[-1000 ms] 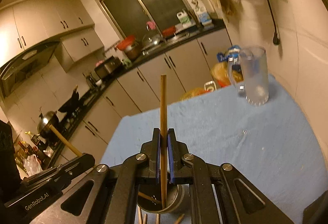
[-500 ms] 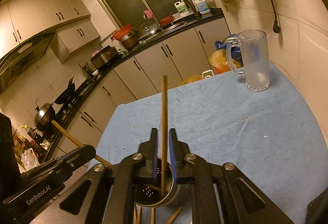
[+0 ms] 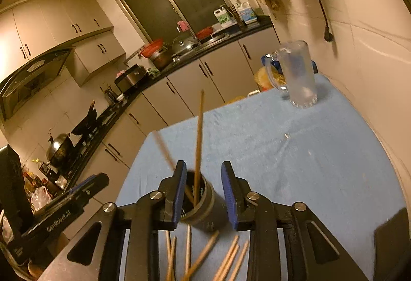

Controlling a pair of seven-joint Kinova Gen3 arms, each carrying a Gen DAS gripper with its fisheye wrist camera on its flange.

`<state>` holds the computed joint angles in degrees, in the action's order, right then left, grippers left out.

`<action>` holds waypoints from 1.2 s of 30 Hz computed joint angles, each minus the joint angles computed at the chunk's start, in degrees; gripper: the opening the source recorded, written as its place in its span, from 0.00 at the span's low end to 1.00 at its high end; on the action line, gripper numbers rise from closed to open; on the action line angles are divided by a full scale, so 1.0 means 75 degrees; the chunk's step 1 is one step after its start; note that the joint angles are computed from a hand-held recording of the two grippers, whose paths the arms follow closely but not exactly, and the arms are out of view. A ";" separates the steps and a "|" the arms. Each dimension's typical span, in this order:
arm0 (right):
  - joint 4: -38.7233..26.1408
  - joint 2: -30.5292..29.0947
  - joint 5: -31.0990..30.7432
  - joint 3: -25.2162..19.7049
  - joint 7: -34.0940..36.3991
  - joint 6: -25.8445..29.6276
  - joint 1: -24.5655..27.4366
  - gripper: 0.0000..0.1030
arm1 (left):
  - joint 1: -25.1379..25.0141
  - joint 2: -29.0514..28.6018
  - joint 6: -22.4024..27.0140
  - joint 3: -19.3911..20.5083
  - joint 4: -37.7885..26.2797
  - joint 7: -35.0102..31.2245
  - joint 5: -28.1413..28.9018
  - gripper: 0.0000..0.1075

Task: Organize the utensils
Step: 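Open both grippers to release the chopsticks into the cup, then return both grippers to the pile and close each on a chopstick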

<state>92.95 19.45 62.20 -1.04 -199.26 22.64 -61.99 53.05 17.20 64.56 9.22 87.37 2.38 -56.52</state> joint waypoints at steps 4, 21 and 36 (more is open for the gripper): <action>0.0313 -0.0088 -0.0361 -0.0187 0.0147 0.0085 0.0008 0.32 | 0.0188 0.0052 0.0231 0.0065 0.0200 0.0227 0.0059 0.30; 0.0842 0.0220 -0.3416 -0.0429 0.2377 0.0018 0.0247 0.32 | 0.0263 0.0313 0.0063 0.0123 0.0868 0.0653 0.0834 0.31; -0.0556 0.1072 -0.4615 -0.0584 0.4374 0.1987 -0.0042 0.24 | 0.0269 0.0491 0.0014 0.0007 0.1140 0.0892 0.1109 0.32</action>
